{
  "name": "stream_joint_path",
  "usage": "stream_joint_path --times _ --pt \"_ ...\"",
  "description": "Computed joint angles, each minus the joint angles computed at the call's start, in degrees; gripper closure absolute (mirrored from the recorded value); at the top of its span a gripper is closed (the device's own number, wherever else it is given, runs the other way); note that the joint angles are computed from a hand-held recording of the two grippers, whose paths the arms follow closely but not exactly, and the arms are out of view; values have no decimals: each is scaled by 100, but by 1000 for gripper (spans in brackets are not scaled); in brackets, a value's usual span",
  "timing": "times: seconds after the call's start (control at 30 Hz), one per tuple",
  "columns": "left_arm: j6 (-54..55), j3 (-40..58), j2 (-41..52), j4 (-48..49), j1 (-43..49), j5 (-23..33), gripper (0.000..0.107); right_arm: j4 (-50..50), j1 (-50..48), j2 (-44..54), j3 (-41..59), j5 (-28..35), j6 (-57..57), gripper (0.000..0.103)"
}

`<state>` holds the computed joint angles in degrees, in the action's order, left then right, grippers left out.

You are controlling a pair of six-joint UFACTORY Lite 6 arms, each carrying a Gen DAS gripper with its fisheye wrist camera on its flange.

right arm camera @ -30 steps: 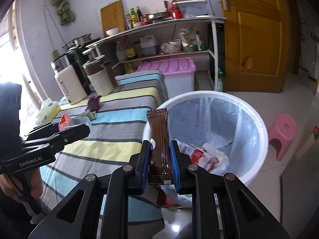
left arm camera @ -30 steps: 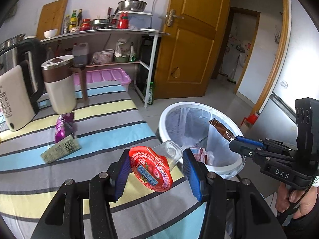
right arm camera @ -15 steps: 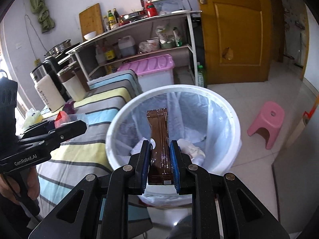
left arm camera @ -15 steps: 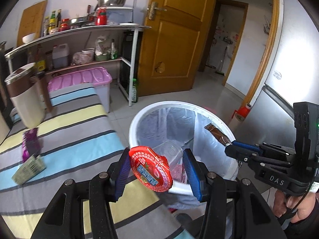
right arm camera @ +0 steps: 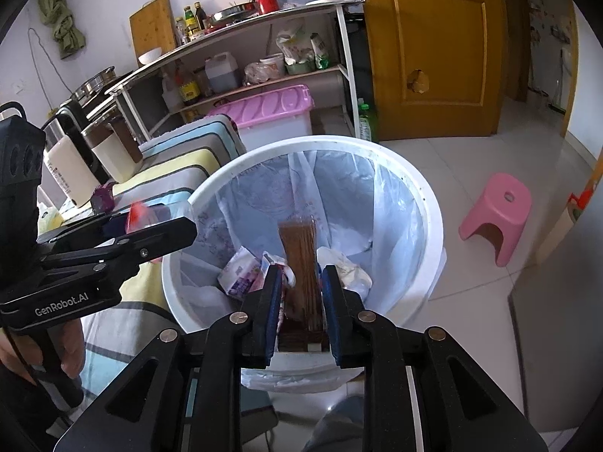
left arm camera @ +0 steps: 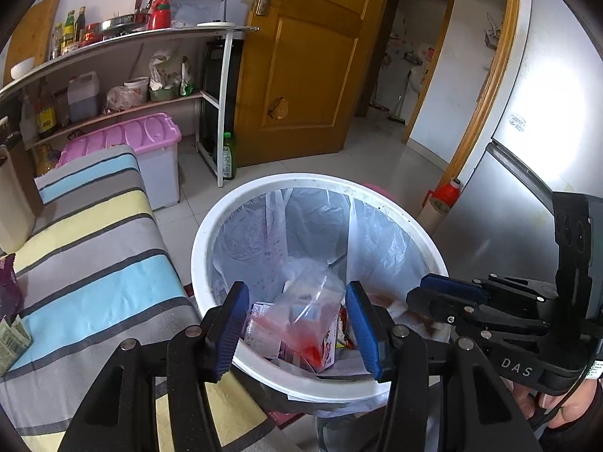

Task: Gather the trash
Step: 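Open both tools over the bin to drop cup and wrapper, then move both open tools back toward the remaining table items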

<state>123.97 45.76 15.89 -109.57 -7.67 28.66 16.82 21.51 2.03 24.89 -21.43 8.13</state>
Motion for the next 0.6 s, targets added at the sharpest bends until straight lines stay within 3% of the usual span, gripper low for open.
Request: stream_joint_path --times 0.03,0.1,0.37,0.6 --pt "8 -3 4 -1 22 13 51 15 -9 12 -2 -14 -9 68" --pt "-33 8 18 17 54 23 51 -13 -37 14 -1 -20 25 65" --pt "-142 -369 -422 198 366 241 51 541 163 -350 -161 32 -386 65" --pt "-334 -896 -1137 533 790 404 51 1973 803 -828 -242 96 -1517 65"
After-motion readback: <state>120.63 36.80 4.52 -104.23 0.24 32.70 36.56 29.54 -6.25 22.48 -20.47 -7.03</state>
